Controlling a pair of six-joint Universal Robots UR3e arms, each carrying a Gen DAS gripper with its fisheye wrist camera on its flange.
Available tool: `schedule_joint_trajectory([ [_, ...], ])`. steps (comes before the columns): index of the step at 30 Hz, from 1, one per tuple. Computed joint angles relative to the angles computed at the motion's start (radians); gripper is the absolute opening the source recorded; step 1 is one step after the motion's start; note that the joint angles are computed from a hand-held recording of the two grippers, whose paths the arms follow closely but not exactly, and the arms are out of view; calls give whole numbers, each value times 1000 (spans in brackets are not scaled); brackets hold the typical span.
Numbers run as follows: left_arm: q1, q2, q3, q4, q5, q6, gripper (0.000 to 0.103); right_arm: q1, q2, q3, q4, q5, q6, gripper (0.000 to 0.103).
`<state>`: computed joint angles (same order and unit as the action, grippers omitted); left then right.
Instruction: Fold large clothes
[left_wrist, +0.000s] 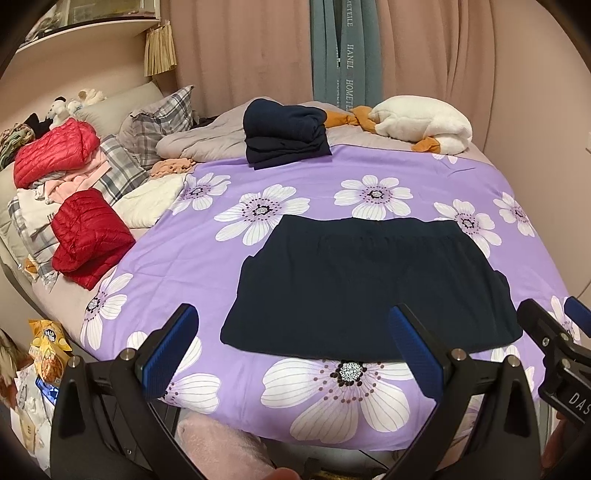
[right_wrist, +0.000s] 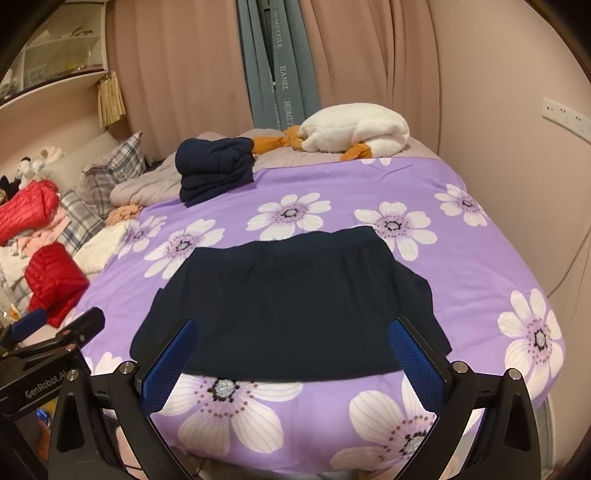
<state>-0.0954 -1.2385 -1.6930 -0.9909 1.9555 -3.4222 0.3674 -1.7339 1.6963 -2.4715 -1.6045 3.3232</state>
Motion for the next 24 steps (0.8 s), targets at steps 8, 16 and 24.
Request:
schedule_joint_trajectory([
  [8, -11, 1, -4, 0, 4, 1, 103, -12, -15, 24, -15, 24, 4, 102],
  [16, -17, 0, -8, -4, -8, 0, 103, -4, -13, 28, -16, 22, 6, 102],
  [24, -14, 4, -26, 9, -20, -5, 103, 2, -6, 32, -19, 20, 21, 102],
])
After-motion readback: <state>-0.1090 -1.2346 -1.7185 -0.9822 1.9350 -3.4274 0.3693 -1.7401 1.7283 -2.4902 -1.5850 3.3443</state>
